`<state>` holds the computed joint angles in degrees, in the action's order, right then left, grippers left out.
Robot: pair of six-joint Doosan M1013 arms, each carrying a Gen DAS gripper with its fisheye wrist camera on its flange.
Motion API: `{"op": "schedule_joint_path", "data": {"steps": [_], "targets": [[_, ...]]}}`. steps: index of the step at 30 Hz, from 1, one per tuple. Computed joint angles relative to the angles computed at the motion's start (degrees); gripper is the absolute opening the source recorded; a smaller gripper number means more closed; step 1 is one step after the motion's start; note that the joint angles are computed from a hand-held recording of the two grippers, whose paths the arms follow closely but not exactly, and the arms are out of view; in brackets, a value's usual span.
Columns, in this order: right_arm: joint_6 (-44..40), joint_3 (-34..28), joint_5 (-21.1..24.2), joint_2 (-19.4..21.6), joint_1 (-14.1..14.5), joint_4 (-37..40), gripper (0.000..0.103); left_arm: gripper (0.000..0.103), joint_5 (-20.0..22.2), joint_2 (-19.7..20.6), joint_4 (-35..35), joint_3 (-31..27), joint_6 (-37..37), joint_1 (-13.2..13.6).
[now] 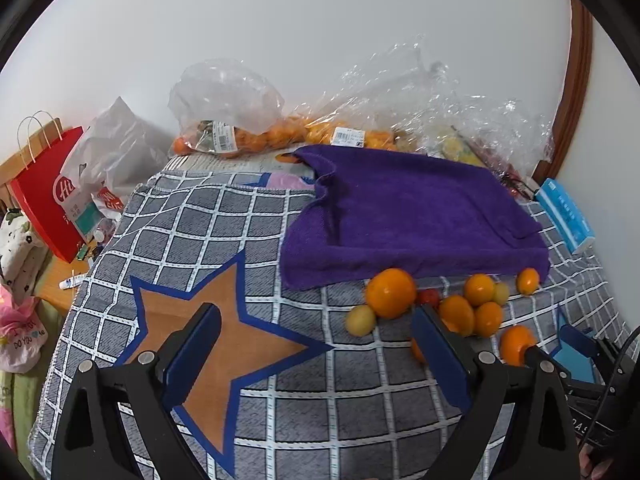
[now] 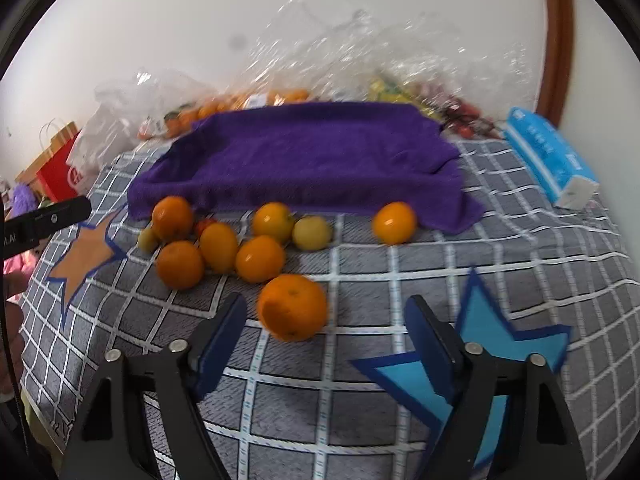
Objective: Organize fruits
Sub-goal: 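Lower the right gripper onto a large orange and close it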
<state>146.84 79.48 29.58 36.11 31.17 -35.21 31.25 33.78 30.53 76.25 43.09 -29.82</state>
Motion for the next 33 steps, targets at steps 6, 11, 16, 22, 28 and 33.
{"op": "schedule_joint_path", "data": {"steps": [6, 11, 16, 22, 28, 33], "targets": [[-5.6, -1.6, 0.4, 1.7, -0.4, 5.9, 0.061, 0.094, -0.7, 0.4, -6.5, 0.2, 5.8, 1.0], [-6.6, -1.9, -0.3, 2.0, -0.6, 7.2, 0.043, 0.094, 0.2, 1.3, -7.3, -0.5, 7.1, 0.9], [-6.0, -1.4, -0.1, 1.7, -0.5, 5.9, 0.043, 0.094, 1.9, 2.7, -5.1, -2.2, 6.2, 0.3], [-2.1, 0.6, -1.3, 0.0, -0.5, 2.3, 0.043, 0.076, 3.6, 4.6, -11.6, -4.6, 13.0, 0.6], [0.2, 1.4, -1.2, -0.6, -0.8, 0.2, 0.043, 0.063, 4.0, 6.1, -13.2, -6.1, 16.2, 0.4], [1.1, 1.8, -1.0, -0.9, -1.0, -0.1, 0.043, 0.048, 3.8, 6.9, -14.1, -6.9, 18.3, 0.3]]}}
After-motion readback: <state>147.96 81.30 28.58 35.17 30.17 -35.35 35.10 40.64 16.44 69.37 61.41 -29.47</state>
